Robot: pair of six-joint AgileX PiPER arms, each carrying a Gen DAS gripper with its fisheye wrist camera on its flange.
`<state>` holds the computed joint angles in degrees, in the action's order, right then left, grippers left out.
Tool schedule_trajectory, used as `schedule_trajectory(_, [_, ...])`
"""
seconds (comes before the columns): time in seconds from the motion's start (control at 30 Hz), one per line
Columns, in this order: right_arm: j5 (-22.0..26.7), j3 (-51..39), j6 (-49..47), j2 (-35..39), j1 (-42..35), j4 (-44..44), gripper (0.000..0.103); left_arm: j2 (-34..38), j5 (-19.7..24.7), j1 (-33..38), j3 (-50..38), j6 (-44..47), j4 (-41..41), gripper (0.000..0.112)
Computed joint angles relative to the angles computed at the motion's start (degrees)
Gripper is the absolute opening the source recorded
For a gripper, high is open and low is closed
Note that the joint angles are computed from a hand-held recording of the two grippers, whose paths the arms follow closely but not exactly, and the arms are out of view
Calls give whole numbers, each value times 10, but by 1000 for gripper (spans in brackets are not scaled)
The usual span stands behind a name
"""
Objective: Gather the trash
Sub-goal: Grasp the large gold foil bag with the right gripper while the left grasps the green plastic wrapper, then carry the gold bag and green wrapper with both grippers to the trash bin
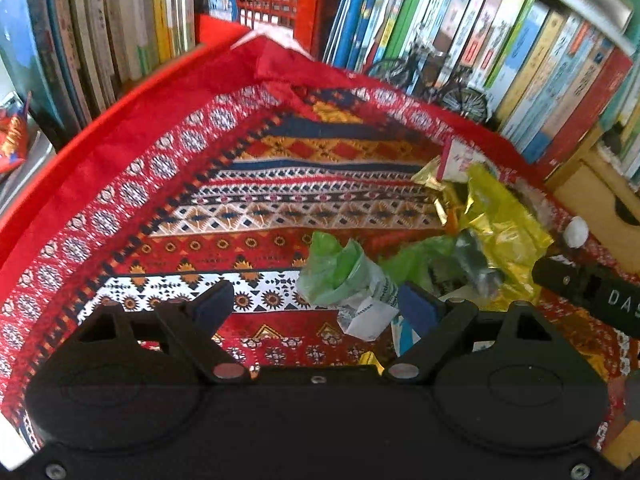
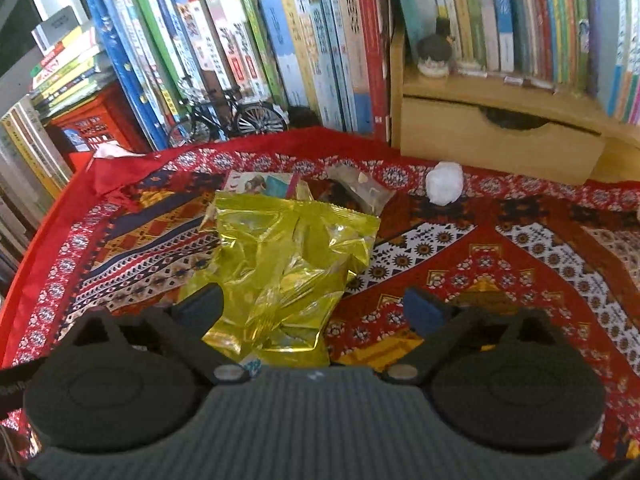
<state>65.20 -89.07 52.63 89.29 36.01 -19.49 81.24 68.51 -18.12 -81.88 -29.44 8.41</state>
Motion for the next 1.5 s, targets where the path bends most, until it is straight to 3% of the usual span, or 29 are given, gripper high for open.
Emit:
schedule_trajectory(0.47, [-52, 8, -61, 45, -56, 87, 102, 48, -42, -3, 4, -25, -13, 84])
schedule_trajectory(0.53, [-63, 13, -71, 44, -62, 103, 97, 50, -42, -5, 3, -28, -12, 72])
schedule_trajectory(0.67, [-86, 27, -81, 37, -65, 124, 86, 42, -54, 0, 13, -35, -21, 67])
schedule_trajectory(0.8, [-105, 43, -73, 20, -60, 121, 62, 23, -64, -6, 25, -36, -16, 58])
schedule_trajectory(0.9, [-109, 52, -49, 5, -49, 98, 58, 11, -63, -13, 25, -30, -11, 52])
schedule_trajectory(1.0, [-114, 64, -29, -14, -42, 78, 57, 5, -54, -13, 19, -23, -20, 31])
schedule_trajectory(1.27, [-119, 82, 17, -50, -23, 34, 55, -20, -38, -13, 14, -19, -25, 31])
schedule_trajectory(1.5, [-90, 65, 39, -61, 14, 7, 55, -43, -4, -21, -2, -22, -9, 31])
